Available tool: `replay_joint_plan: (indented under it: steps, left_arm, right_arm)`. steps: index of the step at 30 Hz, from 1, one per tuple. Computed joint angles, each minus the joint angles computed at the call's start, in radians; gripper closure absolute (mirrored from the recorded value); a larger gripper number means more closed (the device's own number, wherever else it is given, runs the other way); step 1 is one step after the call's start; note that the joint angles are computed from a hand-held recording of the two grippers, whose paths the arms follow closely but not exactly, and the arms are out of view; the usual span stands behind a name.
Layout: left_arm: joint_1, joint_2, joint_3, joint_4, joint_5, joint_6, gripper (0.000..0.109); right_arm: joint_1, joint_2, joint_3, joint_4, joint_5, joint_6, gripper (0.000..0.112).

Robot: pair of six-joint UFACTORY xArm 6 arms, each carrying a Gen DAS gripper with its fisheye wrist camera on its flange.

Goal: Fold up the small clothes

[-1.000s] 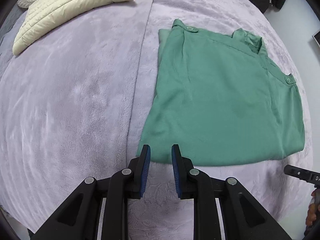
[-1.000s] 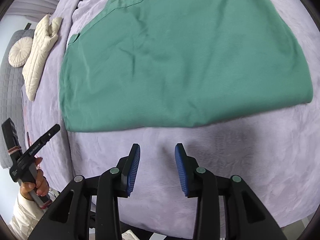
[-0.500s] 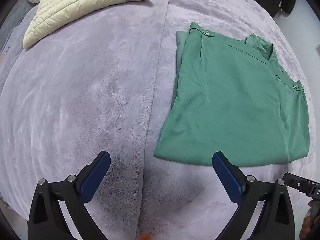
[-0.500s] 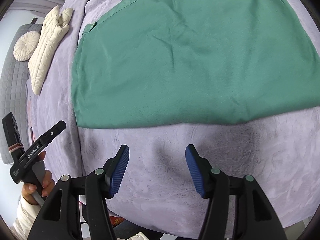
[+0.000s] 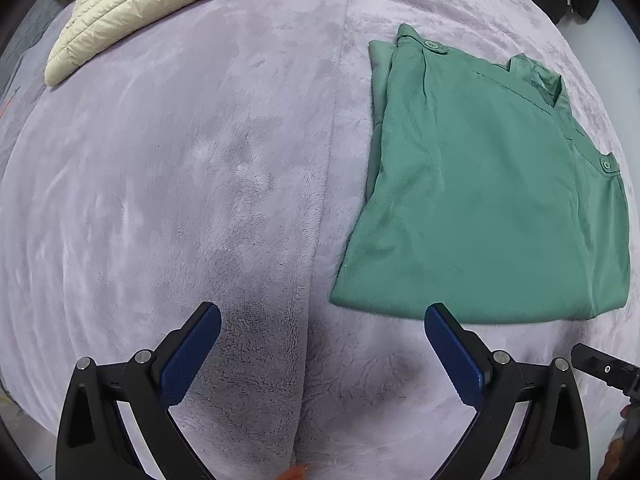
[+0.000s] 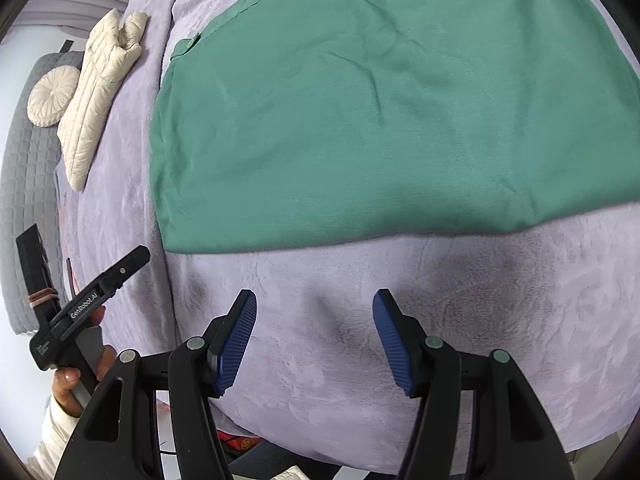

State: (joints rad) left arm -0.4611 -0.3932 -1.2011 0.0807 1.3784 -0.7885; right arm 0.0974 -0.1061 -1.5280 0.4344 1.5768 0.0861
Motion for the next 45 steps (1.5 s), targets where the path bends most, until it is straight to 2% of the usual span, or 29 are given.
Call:
replay_joint_plan:
  steps: [3,8,11,15,20,21,22,23,24,27,30,33,38,40,41,43,44,45]
  left_arm:
    - [0.014,-0.01,0.015,-0.006,-0.005,0.006,0.007]
    - [0.072,-0.027,0.049,-0.056,-0.027,0.024,0.007]
    - [0.13,-0.05,0.096,-0.166,-0.093,0.075,0.007]
    - [0.201,-0.081,0.174,-0.36,-0.198,0.156,0.007]
    - [0.213,-0.069,0.199,-0.482,-0.261,0.224,0.007]
    - [0.218,-0.065,0.202,-0.511,-0.27,0.241,0.007]
    - [0.224,-0.058,0.207,-0.552,-0.282,0.261,0.007]
    - [0.228,-0.042,0.199,-0.578,-0.289,0.271,0.007]
    - [0.234,-0.039,0.199,-0.597,-0.293,0.284,0.007]
    - [0.258,0.01,0.167,-0.676,-0.322,0.361,0.007]
    - [0.304,0.105,0.112,-0.863,-0.331,0.501,0.007]
    - [0.313,0.221,0.02,-0.951,-0.327,0.583,0.007]
    - [0.278,0.381,-0.145,-0.957,-0.306,0.607,0.007]
    - [0.252,0.429,-0.212,-0.873,-0.298,0.554,0.007]
    - [0.239,0.447,-0.239,-0.829,-0.294,0.529,0.01]
    - [0.22,0.47,-0.278,-0.741,-0.279,0.491,0.029]
    - [0.212,0.484,-0.305,-0.687,-0.255,0.475,0.045]
    - [0.208,0.493,-0.325,-0.647,-0.233,0.464,0.055]
  right_arm:
    - [-0.006,-0.006,0.033,0.086,-0.03,0.019,0.048]
    - [0.0,-0.027,0.151,0.269,-0.155,0.069,0.048]
    - [0.014,-0.055,0.264,0.395,-0.272,0.096,0.048]
    - [0.041,-0.083,0.378,0.48,-0.397,0.158,0.048]
    - [0.085,-0.086,0.438,0.589,-0.58,0.195,0.046]
    - [0.084,-0.074,0.427,0.606,-0.579,0.194,0.047]
    - [0.08,-0.06,0.414,0.63,-0.569,0.187,0.053]
    - [0.075,-0.051,0.404,0.649,-0.562,0.172,0.087]
    - [0.067,-0.045,0.388,0.659,-0.551,0.147,0.105]
    - [0.04,-0.032,0.325,0.69,-0.514,0.046,0.105]
    - [0.016,-0.017,0.257,0.676,-0.472,-0.013,0.105]
    - [0.009,0.0,0.214,0.667,-0.45,-0.04,0.105]
    - [-0.001,-0.002,0.22,0.662,-0.412,-0.054,0.105]
    - [-0.015,-0.014,0.23,0.64,-0.366,-0.055,0.105]
    - [-0.029,-0.019,0.233,0.629,-0.326,-0.063,0.104]
    - [-0.051,-0.015,0.202,0.568,-0.213,-0.071,0.1]
    - [-0.061,0.001,0.168,0.535,-0.152,-0.077,0.099]
    - [-0.077,0.013,0.132,0.503,-0.08,-0.094,0.096]
